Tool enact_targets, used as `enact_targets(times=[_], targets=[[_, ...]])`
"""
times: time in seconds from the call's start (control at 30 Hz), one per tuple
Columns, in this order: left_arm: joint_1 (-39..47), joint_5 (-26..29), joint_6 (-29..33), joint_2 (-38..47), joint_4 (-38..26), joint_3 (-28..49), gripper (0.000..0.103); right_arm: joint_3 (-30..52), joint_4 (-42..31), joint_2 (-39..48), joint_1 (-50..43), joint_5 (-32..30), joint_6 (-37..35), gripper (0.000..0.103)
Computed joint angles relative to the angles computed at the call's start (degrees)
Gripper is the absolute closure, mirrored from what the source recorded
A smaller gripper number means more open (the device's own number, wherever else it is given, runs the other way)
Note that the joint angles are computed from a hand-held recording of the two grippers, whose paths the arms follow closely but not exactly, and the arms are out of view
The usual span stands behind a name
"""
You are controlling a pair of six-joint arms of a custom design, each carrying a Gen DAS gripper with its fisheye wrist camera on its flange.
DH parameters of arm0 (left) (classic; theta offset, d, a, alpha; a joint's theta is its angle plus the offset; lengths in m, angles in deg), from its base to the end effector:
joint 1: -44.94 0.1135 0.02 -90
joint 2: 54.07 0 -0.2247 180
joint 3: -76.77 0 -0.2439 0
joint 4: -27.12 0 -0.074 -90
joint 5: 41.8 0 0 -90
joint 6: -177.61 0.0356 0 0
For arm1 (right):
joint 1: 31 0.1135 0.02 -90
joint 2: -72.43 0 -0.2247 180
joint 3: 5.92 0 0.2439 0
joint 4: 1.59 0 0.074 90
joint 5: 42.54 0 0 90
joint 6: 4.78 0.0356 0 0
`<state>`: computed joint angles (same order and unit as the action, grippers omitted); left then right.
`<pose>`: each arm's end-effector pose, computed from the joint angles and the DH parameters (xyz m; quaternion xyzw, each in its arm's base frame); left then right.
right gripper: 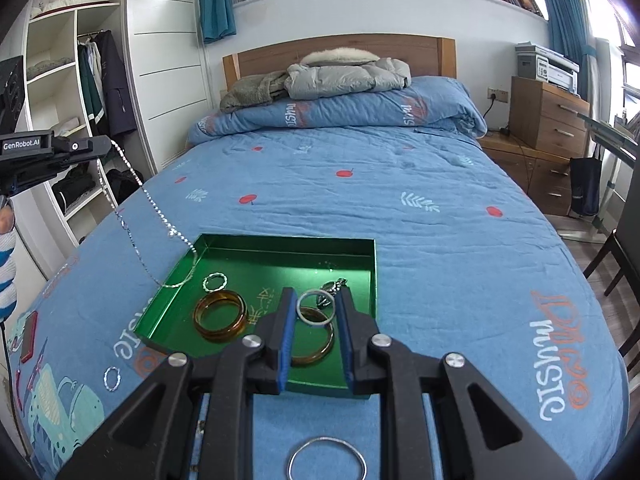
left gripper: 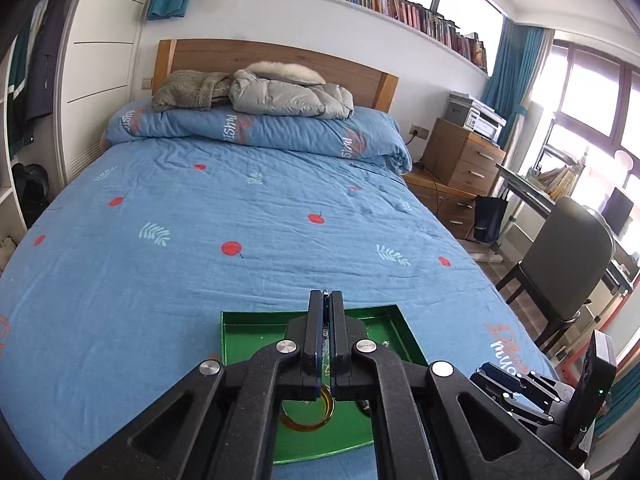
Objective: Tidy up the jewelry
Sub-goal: 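Carry the necklace and ring into the green tray and open both tools, then lift both open tools away from the tray toward the remaining jewelry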
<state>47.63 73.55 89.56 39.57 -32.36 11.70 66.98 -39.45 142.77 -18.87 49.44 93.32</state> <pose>0.3453 0.0010 0.3607 0.0902 0.8782 -0.1800 0.4339 0.2716 0.0571 0.2727 -0.0233 0.8878 0.0656 0.4549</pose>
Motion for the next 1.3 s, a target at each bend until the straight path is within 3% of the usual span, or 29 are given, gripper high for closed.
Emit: enact_targets(times=[0.13,0.37,0.73,0.83,0.9,1.1,1.3], targets=[[-0.62,-3.51,-0.91,3.51,4.6,-3.23,0.101,2.54,4.94,9.96,-0.96,-0.66,-0.07,0.084],[-0.2,-7.07,0.28,8.34,7.1,-7.48,0.101,6.41,7.77,22.69,-0.35,-2.69,0.76,0.084],[-2.4,-12.9,2.01,8.81,9.25,-17.88,0.101,8.98,7.45,30.62,1.05,-1.86,1.24,0.083],[-2.24,-13.74,2.33,7.02,9.71,-19.72,0.094,7.69,7.65,28.78,1.13,-1.93,1.2,0.075],[-1.9,-13.79,2.16,5.37,9.22,-20.48,0.073,6.22,7.7,26.4,1.04,-1.94,1.28,0.069],[0.31,-12.43,2.31,-2.92,4.22,-20.4,0.065,3.43,2.72,15.78,1.1,-0.28,2.0,0.068],[3.25,-11.46,4.95,-15.21,-3.78,-18.29,0.053,2.37,-7.36,-0.43,2.19,2.02,1.42,0.068]])
